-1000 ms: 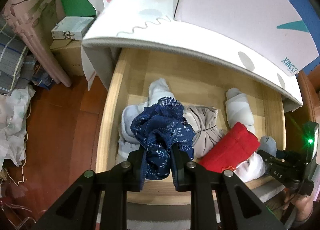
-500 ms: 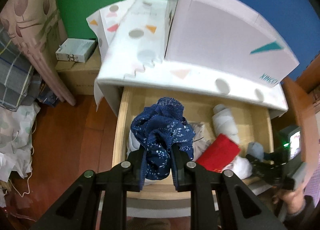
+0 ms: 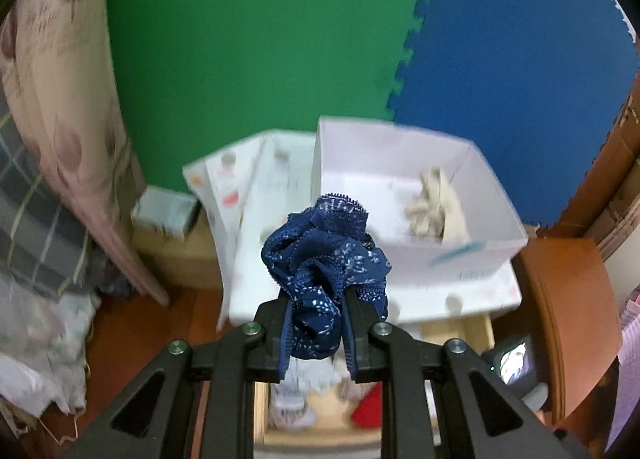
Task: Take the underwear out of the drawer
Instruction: 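Lift the navy cloth out of the drawer over the white box with the left tool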
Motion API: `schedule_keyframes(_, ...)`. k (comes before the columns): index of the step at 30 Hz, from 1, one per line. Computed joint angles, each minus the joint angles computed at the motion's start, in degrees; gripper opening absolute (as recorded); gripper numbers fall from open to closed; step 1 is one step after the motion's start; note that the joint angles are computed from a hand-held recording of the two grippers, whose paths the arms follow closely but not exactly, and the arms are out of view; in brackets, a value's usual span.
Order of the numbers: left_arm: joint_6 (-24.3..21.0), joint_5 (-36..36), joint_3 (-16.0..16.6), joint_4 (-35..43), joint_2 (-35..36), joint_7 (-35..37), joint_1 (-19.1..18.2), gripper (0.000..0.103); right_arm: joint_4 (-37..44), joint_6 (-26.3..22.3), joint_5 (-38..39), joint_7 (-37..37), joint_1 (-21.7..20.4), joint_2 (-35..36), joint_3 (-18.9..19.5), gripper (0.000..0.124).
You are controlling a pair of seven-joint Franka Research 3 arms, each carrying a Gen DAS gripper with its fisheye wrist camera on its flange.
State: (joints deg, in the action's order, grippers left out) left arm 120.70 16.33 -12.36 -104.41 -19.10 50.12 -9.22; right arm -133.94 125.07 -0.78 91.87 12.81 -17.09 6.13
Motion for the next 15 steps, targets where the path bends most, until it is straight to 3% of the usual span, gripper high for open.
schedule_keyframes(8,-3.0,5.1,-0.94,16.26,13.31,3.73,0.0,0.02,0.78,-0.35,0.04,-0.13,-0.36,0.7,-0.27,0.036)
schedule_keyframes(15,-6.83,6.63,-0.2,27.86,25.45,6.0,-3.08,0.02,0.44,-0.03,0.39,-0.69,-0.04,0.16,-0.36,0.036)
